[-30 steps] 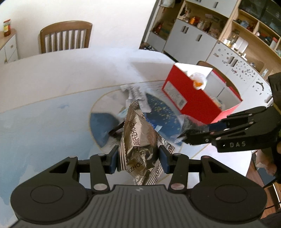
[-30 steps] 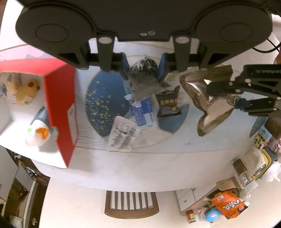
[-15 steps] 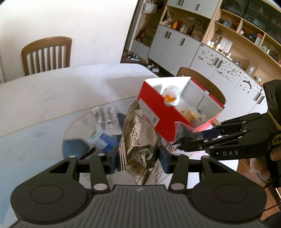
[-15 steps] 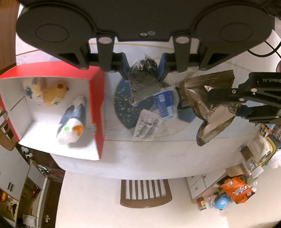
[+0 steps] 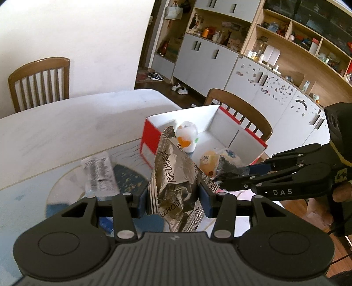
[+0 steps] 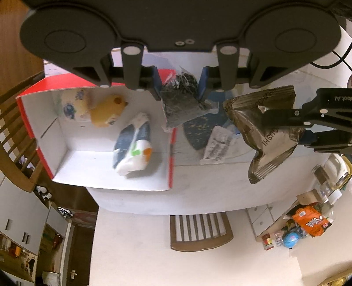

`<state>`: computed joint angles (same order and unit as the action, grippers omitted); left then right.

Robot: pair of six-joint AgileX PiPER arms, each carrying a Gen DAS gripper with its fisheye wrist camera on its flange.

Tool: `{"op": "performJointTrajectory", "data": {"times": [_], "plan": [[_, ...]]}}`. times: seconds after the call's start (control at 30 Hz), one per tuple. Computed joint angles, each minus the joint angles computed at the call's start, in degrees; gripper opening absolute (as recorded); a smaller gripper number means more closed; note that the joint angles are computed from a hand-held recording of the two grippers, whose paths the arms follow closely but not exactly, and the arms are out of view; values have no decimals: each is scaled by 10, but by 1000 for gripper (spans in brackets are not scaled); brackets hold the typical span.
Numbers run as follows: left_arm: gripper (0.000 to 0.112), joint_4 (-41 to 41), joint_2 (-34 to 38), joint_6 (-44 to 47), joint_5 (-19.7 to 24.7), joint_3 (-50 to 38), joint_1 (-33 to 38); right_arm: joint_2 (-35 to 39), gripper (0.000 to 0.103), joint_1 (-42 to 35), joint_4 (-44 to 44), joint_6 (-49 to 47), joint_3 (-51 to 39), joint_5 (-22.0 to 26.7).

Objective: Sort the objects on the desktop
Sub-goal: 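Carry the silver bag and black pack over the shoebox with both tools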

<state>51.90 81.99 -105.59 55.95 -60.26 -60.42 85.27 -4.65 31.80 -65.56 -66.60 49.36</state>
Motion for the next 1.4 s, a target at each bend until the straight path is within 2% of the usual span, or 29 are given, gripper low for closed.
{"op": "performJointTrajectory", "data": {"times": [0.27, 0.53, 0.83, 1.27, 1.4], "plan": [[46, -9, 65, 43, -34, -70, 44, 60, 34, -47, 13, -30, -86, 46], [46, -33, 125, 87, -42, -145, 76, 115, 34, -83, 28, -48, -169, 88], [46, -74, 193, 155, -61, -227, 115, 181, 34, -108, 24, -46, -269, 114], [46, -169, 310, 329, -50, -392, 164, 283, 34, -118, 6, -25, -425, 142], [46, -205, 349, 385, -41, -445, 180, 325, 34, -113, -10, -2, -488, 164]]}}
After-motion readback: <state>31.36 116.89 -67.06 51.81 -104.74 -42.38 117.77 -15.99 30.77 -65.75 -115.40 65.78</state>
